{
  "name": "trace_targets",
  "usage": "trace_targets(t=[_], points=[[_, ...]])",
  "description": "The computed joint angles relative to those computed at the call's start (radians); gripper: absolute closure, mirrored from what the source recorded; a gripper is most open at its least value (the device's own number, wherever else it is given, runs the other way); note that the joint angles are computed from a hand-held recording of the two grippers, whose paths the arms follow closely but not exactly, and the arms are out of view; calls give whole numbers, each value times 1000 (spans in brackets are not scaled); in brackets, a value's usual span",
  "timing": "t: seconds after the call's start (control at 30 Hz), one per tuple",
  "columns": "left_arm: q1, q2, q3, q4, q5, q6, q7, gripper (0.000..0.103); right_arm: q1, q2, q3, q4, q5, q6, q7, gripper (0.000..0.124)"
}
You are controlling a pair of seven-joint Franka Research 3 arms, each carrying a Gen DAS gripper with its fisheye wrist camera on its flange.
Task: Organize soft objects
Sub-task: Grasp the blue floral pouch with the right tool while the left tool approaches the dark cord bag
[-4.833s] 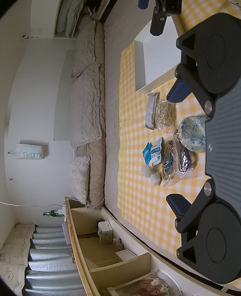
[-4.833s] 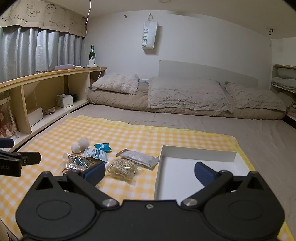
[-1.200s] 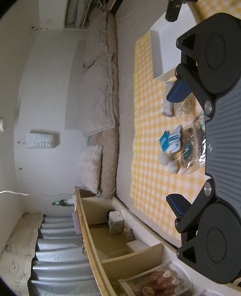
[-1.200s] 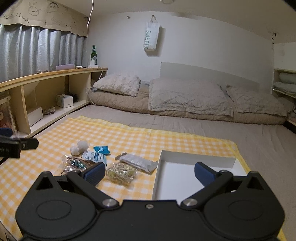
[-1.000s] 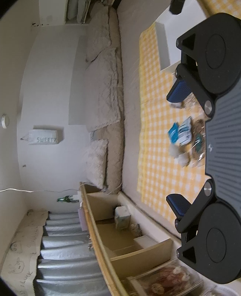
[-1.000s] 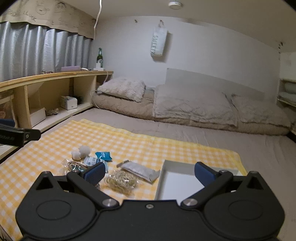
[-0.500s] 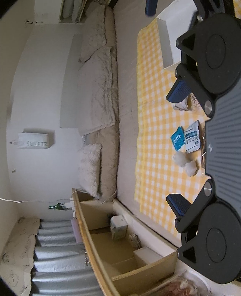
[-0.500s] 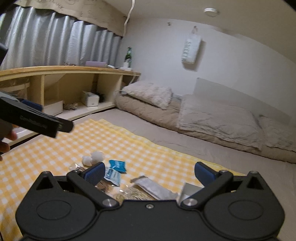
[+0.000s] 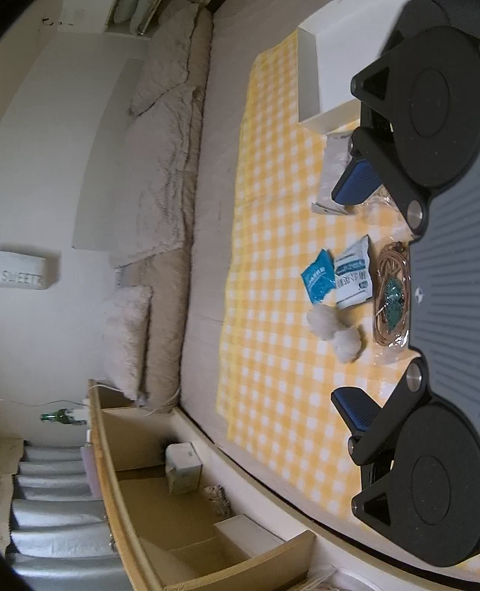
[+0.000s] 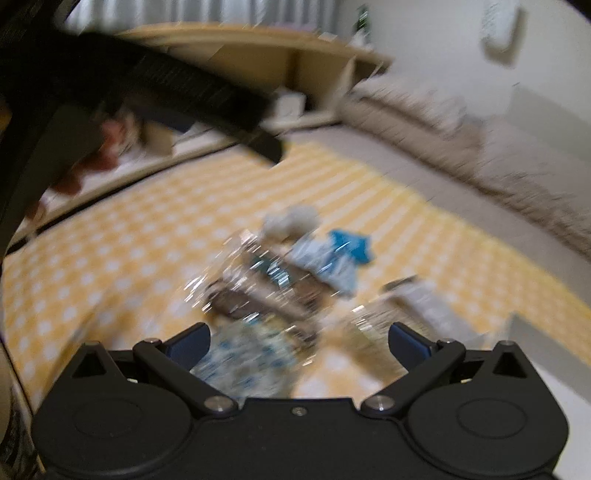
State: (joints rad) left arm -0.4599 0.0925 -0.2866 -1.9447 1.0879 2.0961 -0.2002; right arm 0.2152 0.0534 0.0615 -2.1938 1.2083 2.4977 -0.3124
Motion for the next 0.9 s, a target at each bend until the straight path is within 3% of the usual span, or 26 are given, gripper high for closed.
trace_targets(t=[0.13, 0.3, 0.37, 0.57, 0.63, 0.73, 0.9], points=[[25, -5, 15, -34, 4, 79, 41, 0, 14, 24, 12, 1, -85, -11, 40, 21], [94, -22, 46, -110, -36, 313, 70, 0, 29, 71, 31, 27, -163, 20, 131, 21], [115, -13, 54, -122, -63, 372, 97, 1, 30, 89, 38, 37, -174, 25, 154, 21], [141, 32, 71, -120, -109, 473, 186, 15, 34, 123, 58, 35, -221, 91, 177, 21], [149, 48, 78, -118, -135, 506, 222, 20, 37, 137, 55, 46, -265, 101, 237, 21], [156, 73, 84, -112, -196, 536, 294, 26, 30, 165, 44, 84, -358, 66, 360, 37], [161, 111, 87, -97, -314, 557, 425, 32, -1, 167, 44, 109, -420, 11, 417, 53]])
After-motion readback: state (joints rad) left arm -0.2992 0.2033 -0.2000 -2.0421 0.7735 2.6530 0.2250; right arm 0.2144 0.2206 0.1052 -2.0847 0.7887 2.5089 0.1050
